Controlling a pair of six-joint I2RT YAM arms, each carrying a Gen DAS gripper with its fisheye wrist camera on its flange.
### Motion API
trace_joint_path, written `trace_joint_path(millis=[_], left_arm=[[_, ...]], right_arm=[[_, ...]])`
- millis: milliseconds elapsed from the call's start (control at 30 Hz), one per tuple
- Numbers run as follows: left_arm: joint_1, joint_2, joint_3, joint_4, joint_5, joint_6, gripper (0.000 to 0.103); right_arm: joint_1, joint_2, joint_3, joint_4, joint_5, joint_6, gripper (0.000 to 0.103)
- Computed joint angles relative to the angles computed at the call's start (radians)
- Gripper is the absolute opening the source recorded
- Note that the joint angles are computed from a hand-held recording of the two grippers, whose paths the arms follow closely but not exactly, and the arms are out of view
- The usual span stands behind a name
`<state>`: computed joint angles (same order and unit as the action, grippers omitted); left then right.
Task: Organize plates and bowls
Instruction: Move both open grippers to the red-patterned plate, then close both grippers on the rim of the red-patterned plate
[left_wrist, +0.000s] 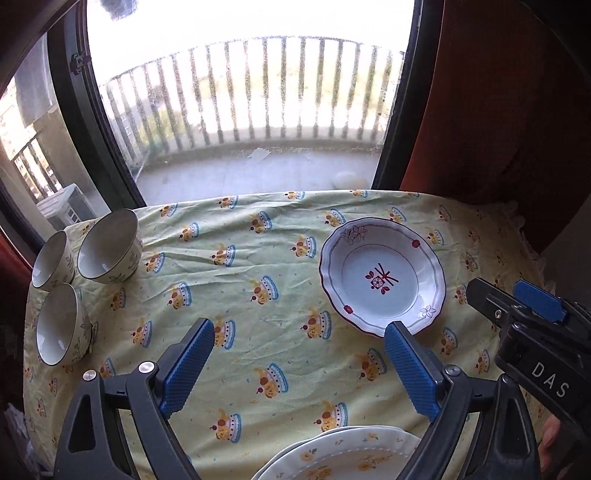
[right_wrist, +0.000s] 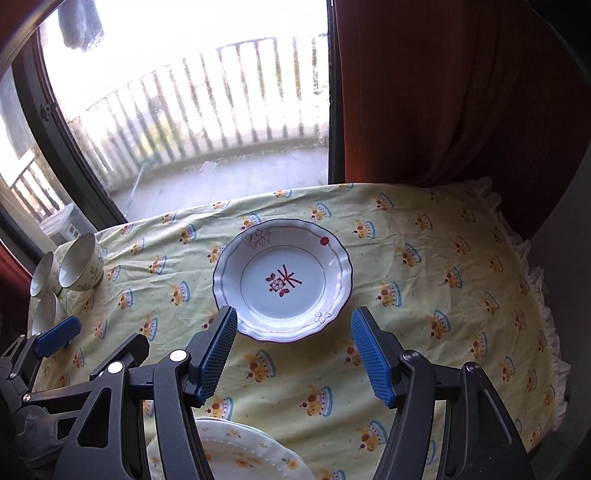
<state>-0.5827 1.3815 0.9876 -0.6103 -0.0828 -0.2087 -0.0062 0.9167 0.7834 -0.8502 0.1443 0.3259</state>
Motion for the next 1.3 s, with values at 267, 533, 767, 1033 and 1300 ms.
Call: trace_joint_path(millis=[267,533,767,1033,1300], left_arm=[[-0.087,0.174,0.113,0.061,-0.104,-0.099,0.093],[-0.119,0.360,0.196,0.129,-0.151,-0.155,0.089],[-0.109,0.507,0.259,0.165,-0.118,-0.179,0.079],[-0.100,0.635,0.328,0.168,-0.110,-0.208,0.072],[-0.091,0.703,0.362,0.168,-0.081,-0.190,0.057]], right_arm=[[-0.234,0.169,0.021,0.171,-0.187,-0.223,0.079],[-0.312,0.387,0.042,0.346,-0.236,-0.319,0.079],[-0.330,0.543,0.028,0.505,-0.235,-0.324,0.079],[-0.352,0.695,0.052,0.585,-0.238,-0.315,0.078],[-0.350,0.792,0.085,0.571,-0.252,-0.308,0.059]])
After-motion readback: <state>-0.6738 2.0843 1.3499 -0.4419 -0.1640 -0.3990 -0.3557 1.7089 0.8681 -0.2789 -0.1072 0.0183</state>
